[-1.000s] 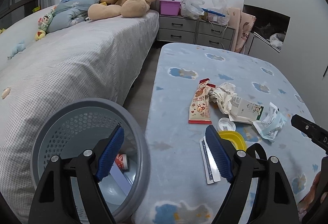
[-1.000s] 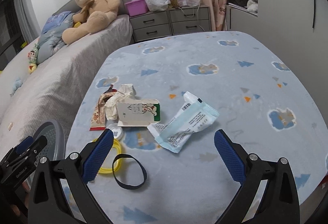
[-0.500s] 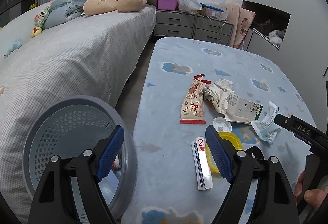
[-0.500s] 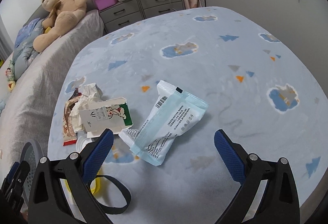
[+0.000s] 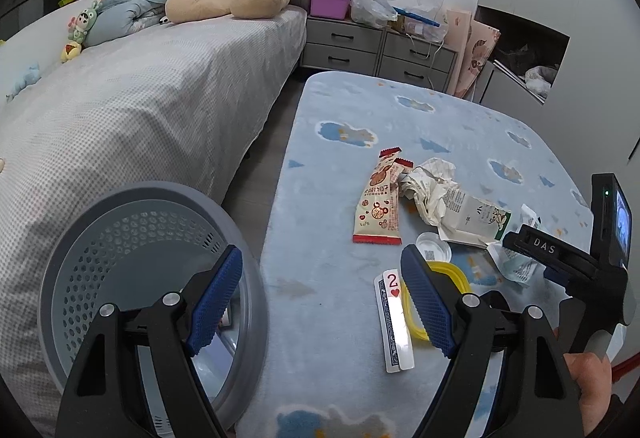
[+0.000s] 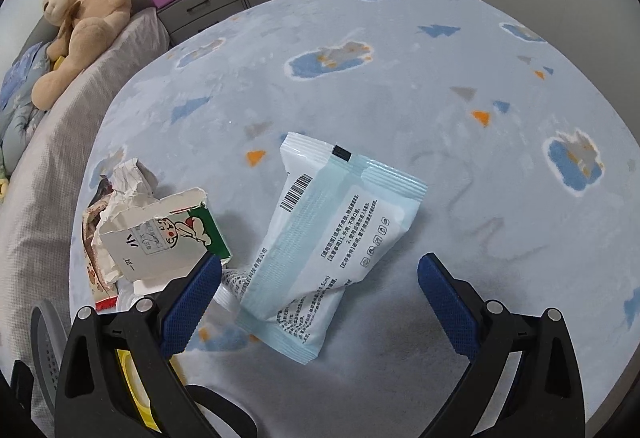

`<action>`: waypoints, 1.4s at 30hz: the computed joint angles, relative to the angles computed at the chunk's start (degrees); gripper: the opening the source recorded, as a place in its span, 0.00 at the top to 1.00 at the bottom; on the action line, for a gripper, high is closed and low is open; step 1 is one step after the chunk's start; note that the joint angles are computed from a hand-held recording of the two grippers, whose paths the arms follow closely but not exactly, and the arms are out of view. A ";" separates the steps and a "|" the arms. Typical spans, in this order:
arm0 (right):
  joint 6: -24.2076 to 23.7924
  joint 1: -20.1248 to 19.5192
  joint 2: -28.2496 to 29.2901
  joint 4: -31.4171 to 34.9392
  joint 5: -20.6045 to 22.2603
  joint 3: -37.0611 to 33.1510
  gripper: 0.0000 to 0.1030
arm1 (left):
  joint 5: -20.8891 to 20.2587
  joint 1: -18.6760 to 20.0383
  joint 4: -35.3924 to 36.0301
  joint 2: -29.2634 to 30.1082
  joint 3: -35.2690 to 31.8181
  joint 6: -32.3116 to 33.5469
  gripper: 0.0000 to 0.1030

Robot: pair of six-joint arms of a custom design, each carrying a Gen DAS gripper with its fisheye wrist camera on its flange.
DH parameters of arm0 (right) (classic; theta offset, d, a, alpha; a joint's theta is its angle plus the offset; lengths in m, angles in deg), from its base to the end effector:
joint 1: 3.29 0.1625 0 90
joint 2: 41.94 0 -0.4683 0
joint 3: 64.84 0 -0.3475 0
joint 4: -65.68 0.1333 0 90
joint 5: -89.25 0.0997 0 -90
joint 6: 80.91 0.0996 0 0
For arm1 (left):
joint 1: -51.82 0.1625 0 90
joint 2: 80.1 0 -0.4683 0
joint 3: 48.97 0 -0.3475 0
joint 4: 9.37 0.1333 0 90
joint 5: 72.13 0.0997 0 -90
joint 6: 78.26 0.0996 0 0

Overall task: Collect trash
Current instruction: 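Move the right tool to the blue-white wrapper packet and close on it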

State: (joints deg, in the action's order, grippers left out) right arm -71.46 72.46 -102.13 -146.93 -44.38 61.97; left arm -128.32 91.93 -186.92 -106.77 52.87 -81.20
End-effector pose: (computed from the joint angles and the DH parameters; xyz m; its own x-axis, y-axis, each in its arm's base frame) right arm -0.0571 -0.4872 0.2922 -0.5305 0.8116 0.2446 0.2279 0.4145 -0.8811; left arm -0.3545 -0.5454 -0.0227 -0.6640 0.5256 -0.5318 0.7139 0.6571 -0.2420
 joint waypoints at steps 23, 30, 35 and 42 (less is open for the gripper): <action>-13.29 -0.30 0.19 -0.78 -2.36 -0.49 0.06 | 0.17 -0.13 0.87 0.30 -0.30 -0.90 0.24; -13.32 -0.93 1.29 1.86 -4.49 -2.35 0.05 | 0.36 0.00 1.55 0.57 -0.67 -0.96 0.24; -12.89 -1.18 0.75 3.73 -4.36 -2.62 0.05 | 0.90 0.03 2.40 0.81 -0.96 -1.33 0.24; -16.87 -1.60 0.82 2.44 -3.07 -2.74 0.05 | 1.26 0.50 3.58 0.43 -0.97 -2.05 0.24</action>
State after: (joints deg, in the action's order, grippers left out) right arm -88.33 70.86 -101.31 -144.49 -47.45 59.23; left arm -127.06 92.43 -183.34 -106.33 51.90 -83.26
